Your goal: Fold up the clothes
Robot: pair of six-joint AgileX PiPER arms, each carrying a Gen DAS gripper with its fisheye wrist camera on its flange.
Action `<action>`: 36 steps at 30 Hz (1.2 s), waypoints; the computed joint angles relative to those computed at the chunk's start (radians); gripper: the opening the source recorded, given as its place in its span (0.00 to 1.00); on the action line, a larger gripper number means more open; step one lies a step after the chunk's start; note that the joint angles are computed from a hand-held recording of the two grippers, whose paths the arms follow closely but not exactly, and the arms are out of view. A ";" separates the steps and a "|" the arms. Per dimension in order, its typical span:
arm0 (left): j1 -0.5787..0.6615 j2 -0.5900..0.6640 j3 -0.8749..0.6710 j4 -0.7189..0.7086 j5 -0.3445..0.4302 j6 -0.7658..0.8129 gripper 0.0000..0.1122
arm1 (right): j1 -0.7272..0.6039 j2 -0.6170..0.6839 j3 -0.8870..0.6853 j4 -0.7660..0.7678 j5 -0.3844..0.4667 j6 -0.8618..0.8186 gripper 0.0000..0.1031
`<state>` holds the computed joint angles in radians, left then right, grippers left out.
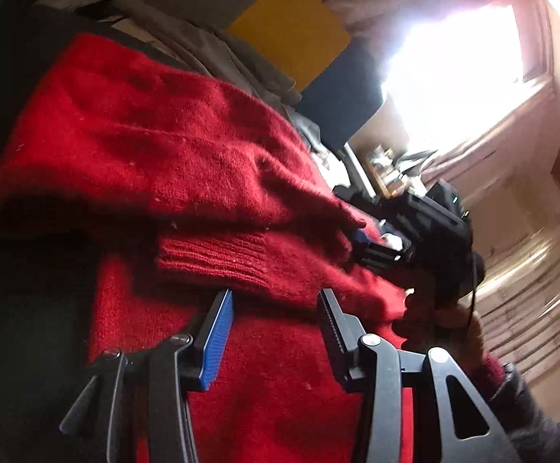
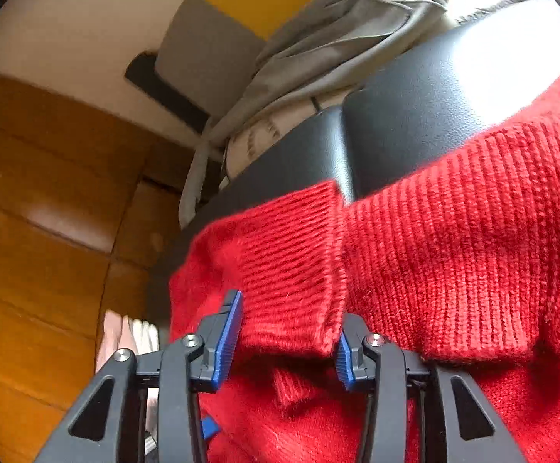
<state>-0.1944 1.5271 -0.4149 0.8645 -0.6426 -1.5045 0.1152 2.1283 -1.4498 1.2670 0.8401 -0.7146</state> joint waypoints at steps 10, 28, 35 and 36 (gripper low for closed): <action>0.087 0.071 0.034 -0.044 -0.214 -0.033 0.42 | 0.028 0.033 -0.072 -0.077 0.034 0.094 0.44; -0.063 0.066 0.012 -0.219 -0.229 0.024 0.45 | 0.084 -0.073 -0.122 -0.047 0.018 0.160 0.08; -0.143 0.098 -0.192 -0.334 0.023 0.091 0.45 | 0.120 -0.146 -0.348 -0.205 0.095 0.304 0.08; -0.139 0.100 -0.207 -0.357 0.051 0.104 0.45 | 0.116 -0.160 -0.356 -0.215 0.100 0.306 0.08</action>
